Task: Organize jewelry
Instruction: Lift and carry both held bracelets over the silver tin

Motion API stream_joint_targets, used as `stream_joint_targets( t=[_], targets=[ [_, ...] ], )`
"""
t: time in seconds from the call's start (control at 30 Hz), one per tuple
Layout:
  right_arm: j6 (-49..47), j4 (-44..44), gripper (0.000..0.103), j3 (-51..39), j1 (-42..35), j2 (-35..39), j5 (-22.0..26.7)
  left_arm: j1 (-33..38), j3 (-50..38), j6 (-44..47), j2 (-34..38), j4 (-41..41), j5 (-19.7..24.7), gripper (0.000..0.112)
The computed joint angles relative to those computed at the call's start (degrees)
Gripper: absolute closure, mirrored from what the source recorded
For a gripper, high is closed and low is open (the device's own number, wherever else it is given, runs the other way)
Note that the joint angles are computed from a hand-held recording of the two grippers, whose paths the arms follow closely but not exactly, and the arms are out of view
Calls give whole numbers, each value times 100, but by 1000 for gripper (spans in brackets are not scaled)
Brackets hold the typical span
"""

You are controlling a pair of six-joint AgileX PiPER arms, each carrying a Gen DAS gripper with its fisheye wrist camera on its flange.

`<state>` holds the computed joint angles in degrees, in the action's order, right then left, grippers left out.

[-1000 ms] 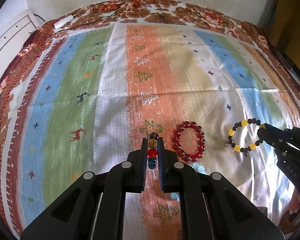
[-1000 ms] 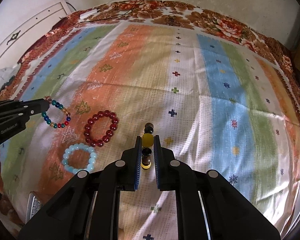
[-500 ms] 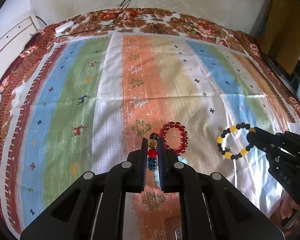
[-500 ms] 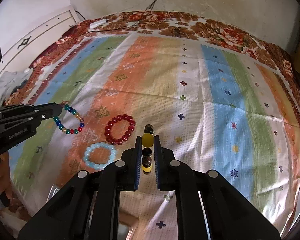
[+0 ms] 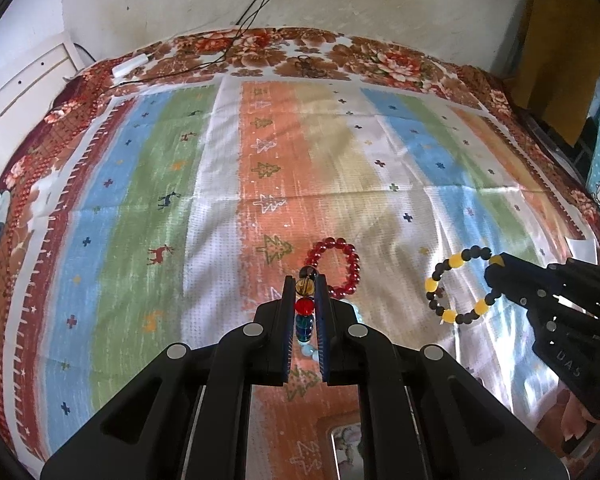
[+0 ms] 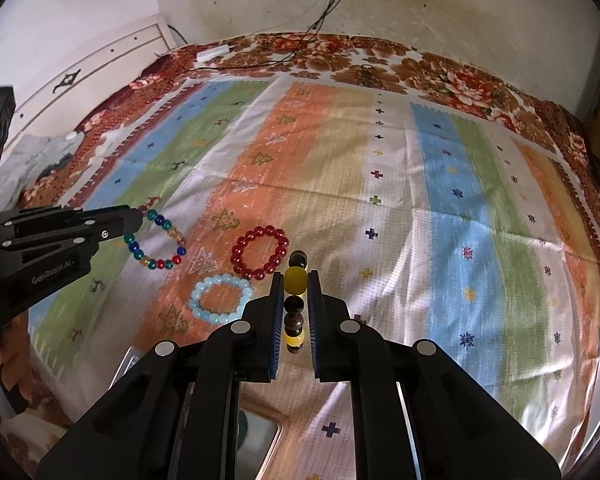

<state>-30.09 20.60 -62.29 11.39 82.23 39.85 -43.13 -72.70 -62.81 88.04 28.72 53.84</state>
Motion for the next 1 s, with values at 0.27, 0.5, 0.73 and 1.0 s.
stream_joint_targets(
  t=[0.27,0.5,0.73,1.0],
  targets=[
    [-192,183,91,279,-34,-368,34,-259,102,-330,-171,171,63,103],
    [-459,507,91,471,-201,-763,194,-632,325,-876,-493,485,177,103],
    [-809,816,91,661,-420,-1062,434,-1093,430,-1288,-624,744,398,103],
    [-1117,1001,91,914,-528,-1462,615,-1502,441,-1601,-539,908,696,103]
  ],
)
